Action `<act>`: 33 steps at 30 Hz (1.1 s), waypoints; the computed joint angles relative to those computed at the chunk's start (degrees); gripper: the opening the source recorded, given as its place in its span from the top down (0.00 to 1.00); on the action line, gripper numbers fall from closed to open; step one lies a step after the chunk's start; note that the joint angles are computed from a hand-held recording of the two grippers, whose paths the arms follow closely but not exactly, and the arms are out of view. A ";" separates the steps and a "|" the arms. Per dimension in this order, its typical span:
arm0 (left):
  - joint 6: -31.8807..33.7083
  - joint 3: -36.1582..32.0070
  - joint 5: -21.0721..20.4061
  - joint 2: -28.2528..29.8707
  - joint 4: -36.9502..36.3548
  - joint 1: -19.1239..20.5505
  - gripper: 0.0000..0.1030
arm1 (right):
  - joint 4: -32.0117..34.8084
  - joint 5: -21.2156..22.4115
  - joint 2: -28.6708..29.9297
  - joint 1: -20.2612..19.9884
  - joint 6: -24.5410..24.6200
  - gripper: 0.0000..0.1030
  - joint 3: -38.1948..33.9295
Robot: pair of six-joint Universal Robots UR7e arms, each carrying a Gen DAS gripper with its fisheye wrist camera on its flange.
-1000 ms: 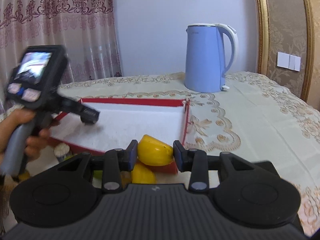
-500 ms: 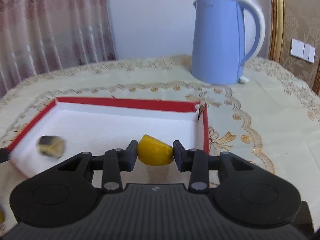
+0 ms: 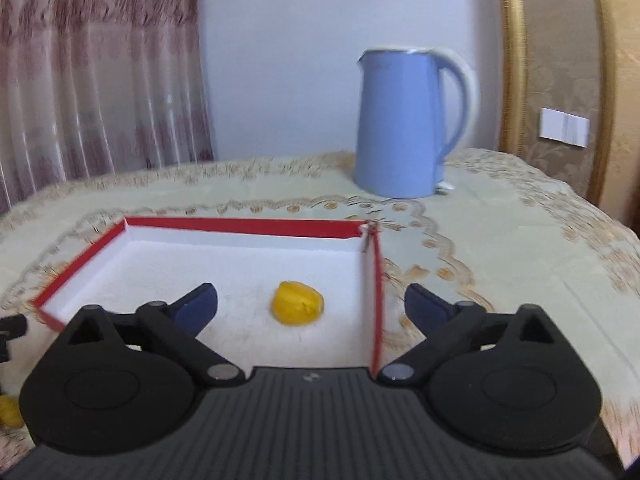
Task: Organize fruits
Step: 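Release the yellow mango piece into the tray with the right gripper, then move the left gripper to the second dark cylindrical piece beside the tray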
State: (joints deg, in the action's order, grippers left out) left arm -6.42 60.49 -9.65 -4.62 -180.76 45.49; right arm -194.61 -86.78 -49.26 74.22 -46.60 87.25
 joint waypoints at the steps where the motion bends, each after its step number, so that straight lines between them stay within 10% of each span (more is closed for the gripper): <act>1: -1.67 1.98 -1.09 -0.93 -0.28 0.04 0.21 | -1.17 0.95 -1.18 -0.71 0.94 0.00 1.92; 13: 12.14 0.06 -6.43 2.35 -10.39 -0.55 0.20 | -10.08 1.27 -3.11 -4.27 -0.16 0.00 10.37; 33: -2.23 -9.87 -13.63 2.43 19.82 1.30 0.05 | -11.22 1.70 -3.36 -4.50 -1.49 0.00 11.81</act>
